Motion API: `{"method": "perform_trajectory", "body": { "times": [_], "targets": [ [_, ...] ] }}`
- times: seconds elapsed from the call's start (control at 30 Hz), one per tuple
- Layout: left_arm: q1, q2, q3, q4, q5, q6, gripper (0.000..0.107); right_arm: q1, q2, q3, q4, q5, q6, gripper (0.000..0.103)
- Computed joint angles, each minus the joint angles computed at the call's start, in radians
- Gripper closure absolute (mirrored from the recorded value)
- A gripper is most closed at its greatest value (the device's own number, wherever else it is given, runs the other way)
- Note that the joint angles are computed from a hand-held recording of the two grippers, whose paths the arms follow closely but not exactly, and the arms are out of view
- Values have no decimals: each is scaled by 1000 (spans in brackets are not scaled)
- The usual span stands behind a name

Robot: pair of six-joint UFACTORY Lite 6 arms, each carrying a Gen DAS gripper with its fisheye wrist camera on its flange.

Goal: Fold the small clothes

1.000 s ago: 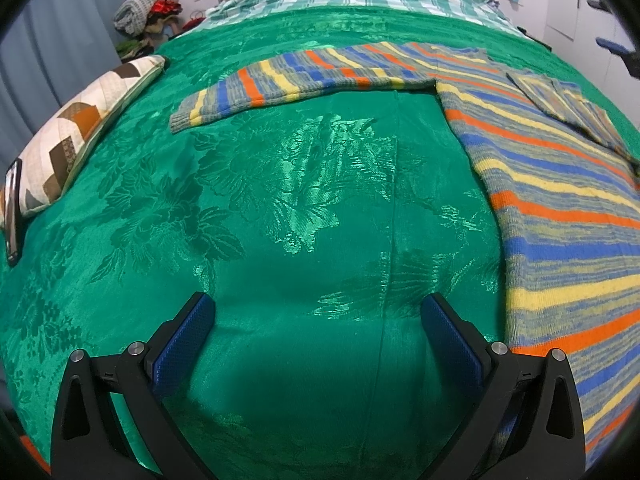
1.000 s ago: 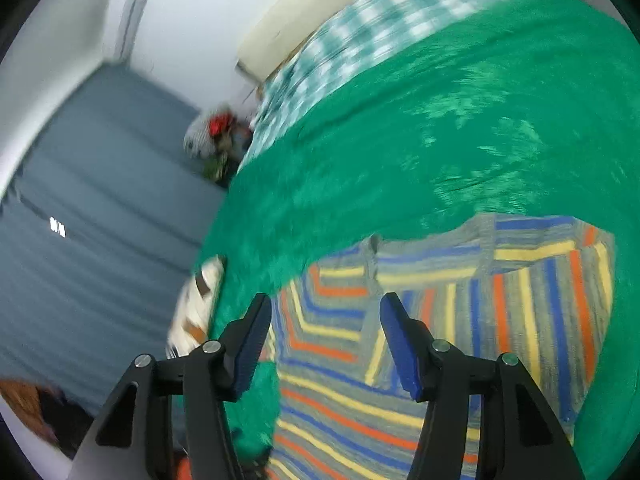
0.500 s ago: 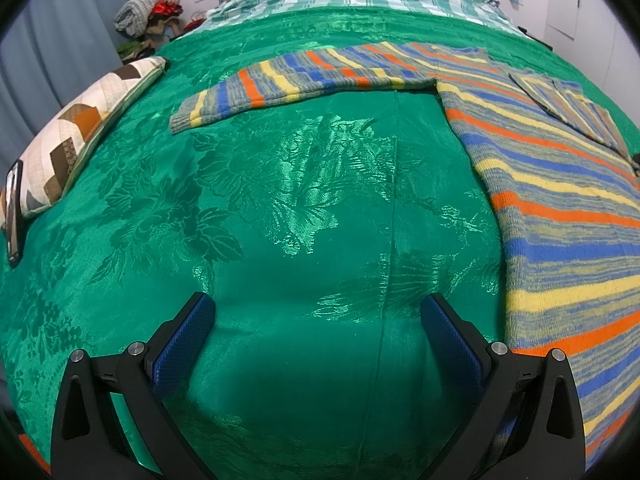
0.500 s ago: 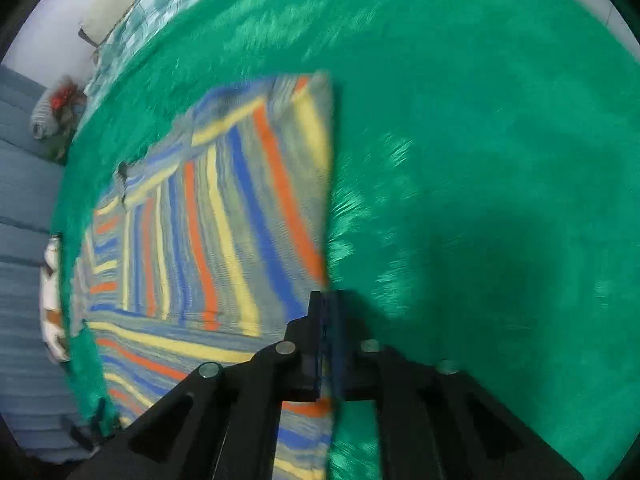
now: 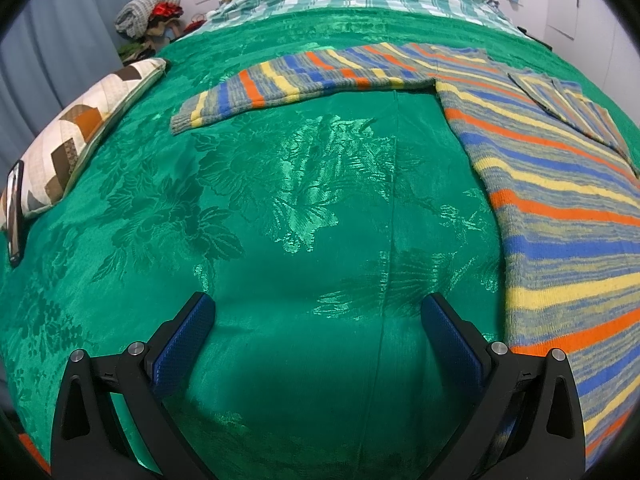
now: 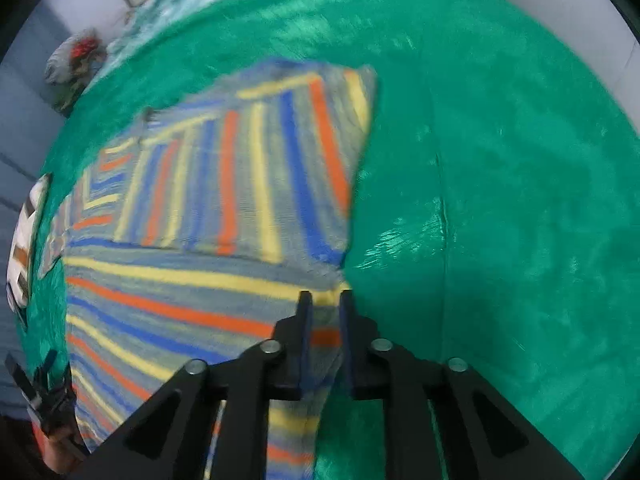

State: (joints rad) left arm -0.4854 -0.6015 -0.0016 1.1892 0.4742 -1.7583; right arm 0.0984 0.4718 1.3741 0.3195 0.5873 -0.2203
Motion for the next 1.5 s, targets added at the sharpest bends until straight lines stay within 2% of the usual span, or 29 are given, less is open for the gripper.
{"method": "perform_trajectory", "body": {
  "times": [0.13, 0.23, 0.33, 0.4, 0.47, 0.6, 0.7, 0.8, 0.9, 0.93, 1.0, 1.07, 1.17, 1.5],
  "targets": [
    [-5, -3, 0, -4, 3, 0, 4, 6, -68, -102, 163, -9, -170, 74],
    [-12, -24, -12, -9, 8, 2, 4, -33, -42, -160, 118, -38, -130, 73],
    [-24, -43, -21, -26, 18, 15, 4, -90, -147, -291, 151, -88, -187, 70],
    [-20, -38, -19, -23, 16, 14, 4, -160, -261, -395, 278, -84, -346, 51],
    [-24, -30, -14, -22, 19, 10, 4, -234, -393, -510, 341, -99, -460, 42],
    [-19, -26, -13, -14, 14, 7, 4, -377, -617, -707, 374, -140, -606, 41],
    [-28, -20, -13, -2, 19, -13, 4, -516, -742, -853, 463, -194, -800, 41],
    [-53, -21, -18, 7, 34, -45, 4, -721, -723, -887, 595, -162, -1026, 41],
    [-76, -28, -24, 3, 49, -63, 4, -804, -653, -910, 715, -181, -1164, 41],
    [-82, -31, -26, -1, 53, -64, 4, -782, -656, -932, 756, -196, -1181, 39],
    [-88, -37, -29, -7, 56, -63, 4, -745, -666, -953, 806, -206, -1198, 26],
    [-86, -41, -30, -12, 54, -57, 4, -713, -670, -980, 877, -229, -1251, 22],
    [-85, -50, -31, -24, 54, -43, 4, -665, -669, -1008, 950, -291, -1316, 18],
    [-86, -59, -36, -27, 58, -37, 4, -631, -662, -1040, 1148, -322, -1508, 8]
  ]
}}
